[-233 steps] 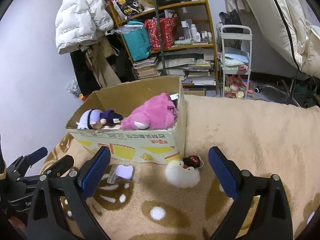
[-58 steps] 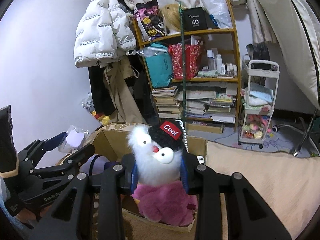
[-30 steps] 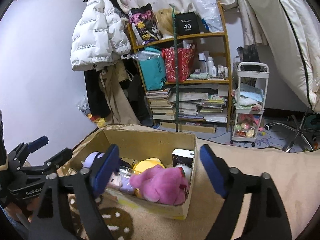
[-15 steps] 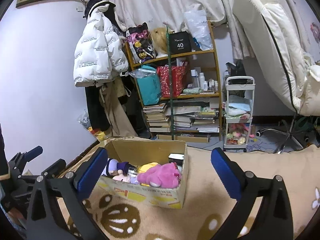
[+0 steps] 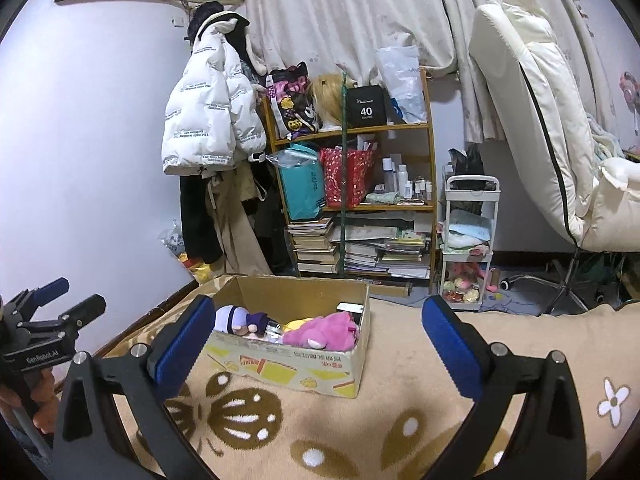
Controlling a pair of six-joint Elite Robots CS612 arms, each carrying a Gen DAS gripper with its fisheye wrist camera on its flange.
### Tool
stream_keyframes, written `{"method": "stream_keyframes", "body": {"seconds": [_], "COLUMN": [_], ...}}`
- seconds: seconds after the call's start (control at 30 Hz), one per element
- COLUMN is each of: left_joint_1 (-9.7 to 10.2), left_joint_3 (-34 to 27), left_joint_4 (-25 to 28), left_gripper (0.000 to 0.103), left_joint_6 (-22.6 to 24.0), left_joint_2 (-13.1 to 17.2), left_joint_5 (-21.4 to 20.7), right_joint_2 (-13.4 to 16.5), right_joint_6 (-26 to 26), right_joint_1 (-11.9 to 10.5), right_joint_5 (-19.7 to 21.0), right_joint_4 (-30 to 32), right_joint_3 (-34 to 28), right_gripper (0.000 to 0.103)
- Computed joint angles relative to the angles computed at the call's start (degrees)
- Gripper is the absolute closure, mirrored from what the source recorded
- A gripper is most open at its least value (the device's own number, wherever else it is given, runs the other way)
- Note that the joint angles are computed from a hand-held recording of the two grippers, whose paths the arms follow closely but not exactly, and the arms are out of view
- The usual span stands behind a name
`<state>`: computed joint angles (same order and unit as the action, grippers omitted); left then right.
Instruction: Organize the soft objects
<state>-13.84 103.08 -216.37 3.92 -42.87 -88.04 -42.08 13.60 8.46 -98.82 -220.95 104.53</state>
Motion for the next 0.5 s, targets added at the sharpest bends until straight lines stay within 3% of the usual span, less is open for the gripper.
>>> {"method": "stream_keyframes", "body": {"seconds": [0.5], "left_joint_1": [0.27], "left_joint_3": [0.7], "left_joint_4": [-2.7], "left_gripper": [0.002], "left_joint_6": [0.2], "left_joint_2": [0.5], "left_joint_5": [-0.6], "right_joint_2": [-0.4], "right_joint_6": [0.5], "right_joint_1": [0.4], "right_joint_5": [-0.3], "right_joint_4": [-0.6], "right_joint_3": [1.5], "right_gripper": [0.0]}}
